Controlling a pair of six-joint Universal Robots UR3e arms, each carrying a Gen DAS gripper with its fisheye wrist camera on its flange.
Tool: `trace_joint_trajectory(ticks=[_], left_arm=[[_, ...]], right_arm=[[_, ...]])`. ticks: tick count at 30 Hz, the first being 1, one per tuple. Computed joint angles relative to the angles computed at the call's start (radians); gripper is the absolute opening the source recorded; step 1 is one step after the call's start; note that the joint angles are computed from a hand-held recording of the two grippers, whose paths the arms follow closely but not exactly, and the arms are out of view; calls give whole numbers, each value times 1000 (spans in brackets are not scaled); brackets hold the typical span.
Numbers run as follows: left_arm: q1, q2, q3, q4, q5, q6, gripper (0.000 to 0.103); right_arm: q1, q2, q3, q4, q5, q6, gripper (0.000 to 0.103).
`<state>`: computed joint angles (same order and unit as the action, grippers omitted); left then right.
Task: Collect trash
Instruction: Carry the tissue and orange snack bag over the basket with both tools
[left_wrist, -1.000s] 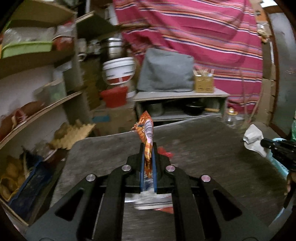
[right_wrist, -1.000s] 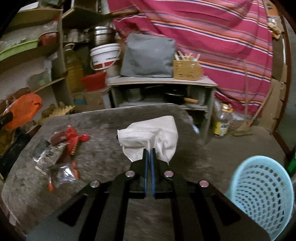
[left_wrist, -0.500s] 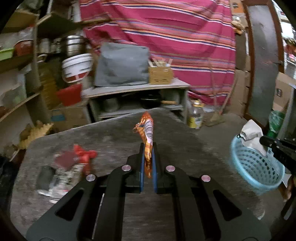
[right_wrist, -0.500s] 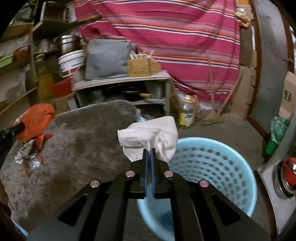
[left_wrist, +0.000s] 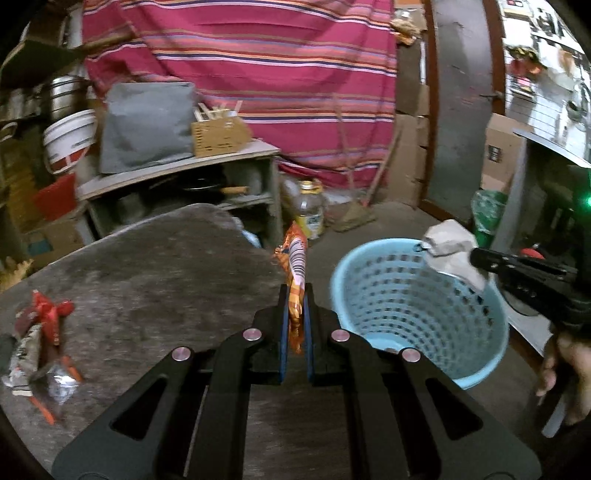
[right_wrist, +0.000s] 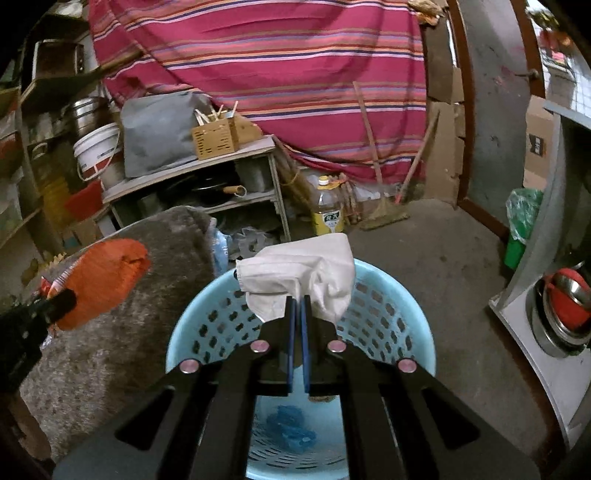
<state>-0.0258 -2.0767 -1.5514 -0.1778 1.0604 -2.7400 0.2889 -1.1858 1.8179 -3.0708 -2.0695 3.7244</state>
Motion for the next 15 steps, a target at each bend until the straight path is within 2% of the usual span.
trace_joint_trajectory(ticks=[7,13,15], left_arm=[[-102,-42,51,-15,24,-19,5],[-194,-145,188,-37,98,-25,8],[-202,-164,218,-54,107,-18,17]], right_arm=[[-62,-41,102,-79,39,12,3],[-105,-64,167,-144,75,45,3],[-110,-67,173,-147,75,42,3]])
